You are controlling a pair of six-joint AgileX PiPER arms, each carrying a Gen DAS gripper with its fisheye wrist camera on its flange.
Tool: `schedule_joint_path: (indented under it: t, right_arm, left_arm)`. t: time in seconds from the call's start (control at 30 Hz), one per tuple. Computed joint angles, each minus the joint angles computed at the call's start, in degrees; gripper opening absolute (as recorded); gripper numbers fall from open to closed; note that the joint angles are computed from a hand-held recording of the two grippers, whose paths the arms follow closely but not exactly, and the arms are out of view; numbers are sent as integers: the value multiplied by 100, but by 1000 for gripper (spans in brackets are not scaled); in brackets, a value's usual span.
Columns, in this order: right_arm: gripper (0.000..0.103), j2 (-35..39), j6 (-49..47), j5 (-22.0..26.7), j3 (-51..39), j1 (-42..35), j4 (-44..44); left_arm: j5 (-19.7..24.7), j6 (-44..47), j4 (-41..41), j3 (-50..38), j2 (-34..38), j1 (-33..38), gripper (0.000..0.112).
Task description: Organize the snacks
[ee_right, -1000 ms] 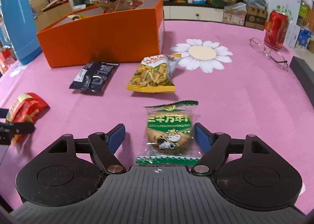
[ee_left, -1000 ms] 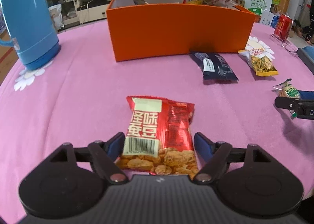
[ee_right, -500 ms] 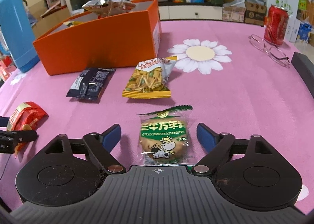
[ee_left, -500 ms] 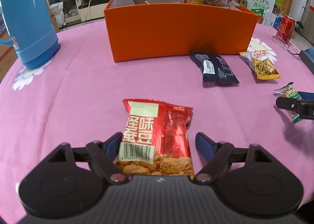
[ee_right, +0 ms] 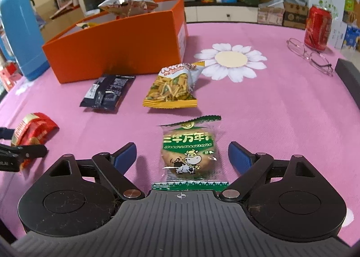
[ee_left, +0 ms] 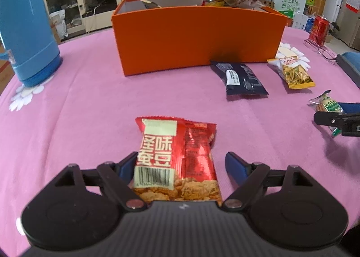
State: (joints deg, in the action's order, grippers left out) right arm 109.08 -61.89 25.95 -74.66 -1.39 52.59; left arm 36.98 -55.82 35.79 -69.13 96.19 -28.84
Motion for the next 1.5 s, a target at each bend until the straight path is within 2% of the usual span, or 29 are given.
schedule_joint_path:
  t: [0.03, 0.07, 0.1, 0.23, 0.37, 0.4, 0.47, 0.5, 0.53, 0.63, 0.67, 0.73, 0.77, 0.8, 0.83, 1.0, 1.1, 1.23, 1.37, 1.5]
  right_arm:
    - [67, -32, -47, -150, 63, 58, -56]
    - [48, -81, -182, -336, 161, 118, -61]
    - [32, -134, -326, -493, 247, 171, -65]
    - [31, -181, -593, -131, 234, 43, 222]
    - [32, -143, -720, 570, 114, -134, 505]
    - [34, -138, -675, 567, 117, -92, 395]
    - [39, -175, -666, 435, 161, 10, 236]
    - [48, -177, -621, 467, 151, 12, 192]
    - [52, -185, -543, 493, 151, 3, 164]
    - [54, -304, -705, 368, 278, -43, 292]
    - [54, -301, -678, 329, 275, -49, 241]
    - [51, -222, -534, 417, 219, -72, 89]
    - [39, -265, -709, 313, 305, -42, 162]
    - [31, -306, -828, 227, 364, -1, 148]
    - [31, -376, -944, 137, 449, 24, 224]
    - [31, -739, -2057, 326, 670, -256, 1682]
    - [31, -865, -2193, 475, 621, -283, 2086]
    - [31, -908, -1961, 357, 451, -2, 1924]
    - [31, -895, -1558, 387, 28, 218, 1619]
    - [31, -486, -825, 313, -1333, 495, 1228]
  left_arm:
    - [-64, 45, -17, 31, -20, 20, 80]
    - [-119, 59, 4, 62, -44, 27, 67]
    - [-201, 62, 21, 106, -92, 43, 60]
    - [-203, 59, -34, 109, -115, 56, 59]
    - [-148, 510, -326, 49, -121, 40, 62]
    - [-88, 565, -387, 17, -112, 24, 73]
    - [-20, 521, -394, 9, -99, -7, 75]
    - [4, 483, -354, 4, -92, -12, 76]
    - [28, 409, -304, 0, -83, -18, 76]
    - [62, 273, -256, -52, -29, -5, 76]
    - [66, 222, -209, -71, -6, -21, 76]
    - [57, 195, -184, -79, -7, -42, 69]
    - [46, 256, -214, -84, -32, -41, 58]
    - [122, 173, -151, -104, -63, -76, 56]
    - [167, 68, -80, -91, -108, -97, 56]
    - [105, -331, -72, -5, -500, 5, 56]
    - [200, -584, 95, -191, -571, -4, 56]
    - [398, -445, 232, -746, -483, 3, 56]
    - [483, 218, -53, -1936, -83, 289, 56]
    - [336, 299, 30, -3216, 469, 550, 55]
